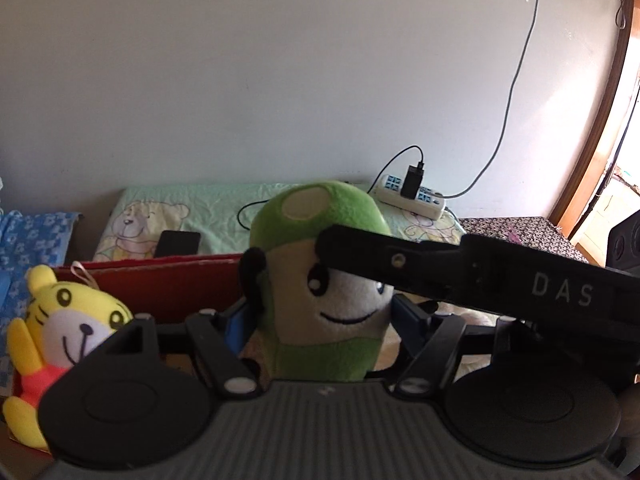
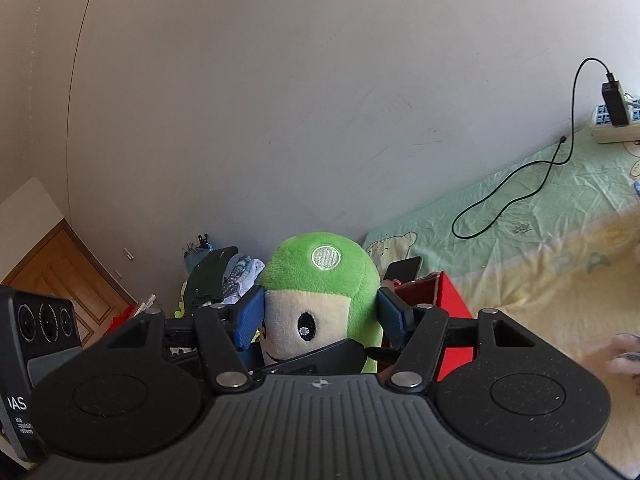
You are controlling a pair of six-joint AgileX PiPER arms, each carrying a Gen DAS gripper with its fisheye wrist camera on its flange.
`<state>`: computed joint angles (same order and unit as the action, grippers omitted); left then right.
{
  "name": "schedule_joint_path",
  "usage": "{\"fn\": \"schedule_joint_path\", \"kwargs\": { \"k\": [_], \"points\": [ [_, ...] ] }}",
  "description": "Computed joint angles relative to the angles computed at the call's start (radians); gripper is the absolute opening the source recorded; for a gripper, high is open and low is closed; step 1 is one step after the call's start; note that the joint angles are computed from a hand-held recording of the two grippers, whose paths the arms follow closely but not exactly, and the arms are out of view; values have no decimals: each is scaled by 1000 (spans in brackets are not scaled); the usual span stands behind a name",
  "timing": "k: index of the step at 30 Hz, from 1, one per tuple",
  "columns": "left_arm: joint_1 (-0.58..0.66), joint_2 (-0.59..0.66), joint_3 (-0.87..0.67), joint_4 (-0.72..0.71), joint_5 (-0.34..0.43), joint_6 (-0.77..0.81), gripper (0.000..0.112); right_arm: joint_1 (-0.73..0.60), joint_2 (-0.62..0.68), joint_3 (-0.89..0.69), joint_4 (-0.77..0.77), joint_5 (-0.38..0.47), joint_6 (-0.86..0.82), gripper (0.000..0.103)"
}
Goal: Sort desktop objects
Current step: 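Carry the green-and-cream plush with the right gripper over the red box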
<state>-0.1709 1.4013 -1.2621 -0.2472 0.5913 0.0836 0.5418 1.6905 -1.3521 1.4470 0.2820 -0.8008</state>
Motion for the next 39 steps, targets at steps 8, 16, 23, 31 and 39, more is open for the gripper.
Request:
{"fn": "schedule_joint_path", "kwargs": {
  "k": [8,16,23,31,39],
  "points": [
    [243,51,27,-239,80,298,73,84,200,-220,-317,20,387,64],
    [339,112,38,-305,117,431,73,96,321,-372,-535,126,720,64],
    [387,164,29,-326,157,477,73,110,397,-498,-721,225,942,65],
    [391,155,52,-340,177,519,73,112,449,-622,-915,345,1123,68],
    [369,139,70,-308,140,538,72,78,455,-638,-900,412,1134,57]
  ]
}}
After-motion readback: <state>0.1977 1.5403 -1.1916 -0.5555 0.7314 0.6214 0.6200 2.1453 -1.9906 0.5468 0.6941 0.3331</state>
